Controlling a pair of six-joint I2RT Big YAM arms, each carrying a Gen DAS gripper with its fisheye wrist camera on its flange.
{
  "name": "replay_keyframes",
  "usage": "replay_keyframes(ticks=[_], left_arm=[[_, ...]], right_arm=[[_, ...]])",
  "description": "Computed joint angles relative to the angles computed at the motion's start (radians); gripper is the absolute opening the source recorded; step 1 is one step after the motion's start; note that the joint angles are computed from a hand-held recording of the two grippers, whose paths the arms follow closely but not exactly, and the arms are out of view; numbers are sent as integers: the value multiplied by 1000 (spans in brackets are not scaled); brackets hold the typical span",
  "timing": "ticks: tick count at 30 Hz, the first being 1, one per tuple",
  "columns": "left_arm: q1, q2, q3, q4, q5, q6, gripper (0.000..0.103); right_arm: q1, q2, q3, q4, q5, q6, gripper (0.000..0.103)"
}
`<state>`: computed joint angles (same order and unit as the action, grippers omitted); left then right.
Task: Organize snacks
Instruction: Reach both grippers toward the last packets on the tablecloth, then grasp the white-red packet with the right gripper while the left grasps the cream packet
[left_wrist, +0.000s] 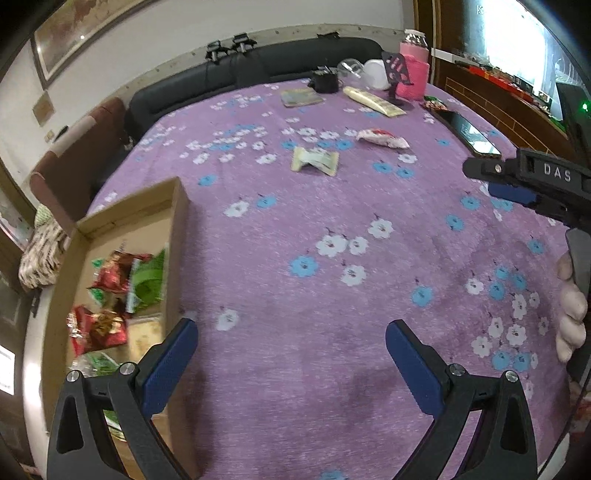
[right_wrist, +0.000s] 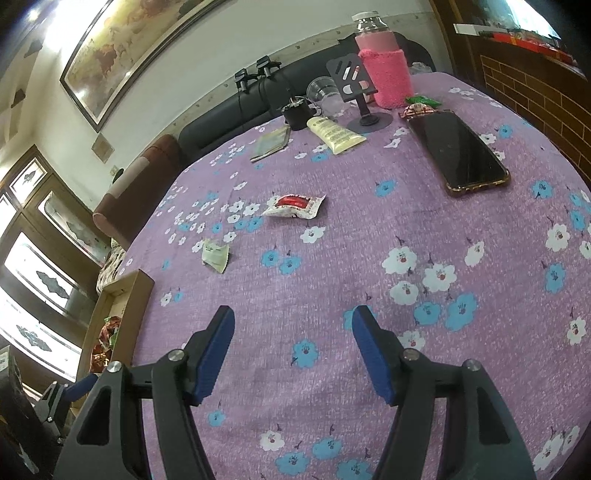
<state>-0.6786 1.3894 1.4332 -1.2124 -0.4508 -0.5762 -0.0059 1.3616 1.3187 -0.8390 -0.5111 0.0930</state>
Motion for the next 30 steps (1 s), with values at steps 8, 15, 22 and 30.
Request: replay_keyframes(ticks=[8,15,22,30], left_arm=[[-3,32,-1,17,64,11,102],[17,40,-11,26,122,-5,102],[36,44,-26,37,165,-12,102],[38,40,-39,52,180,-11,102]], right_arm=[[-4,7,13,-5,13,-8,66],[-1,17,22,-10,20,-11,66],[20,41,57,-2,60,-34,66],[54,190,236,38,123,-72,66]])
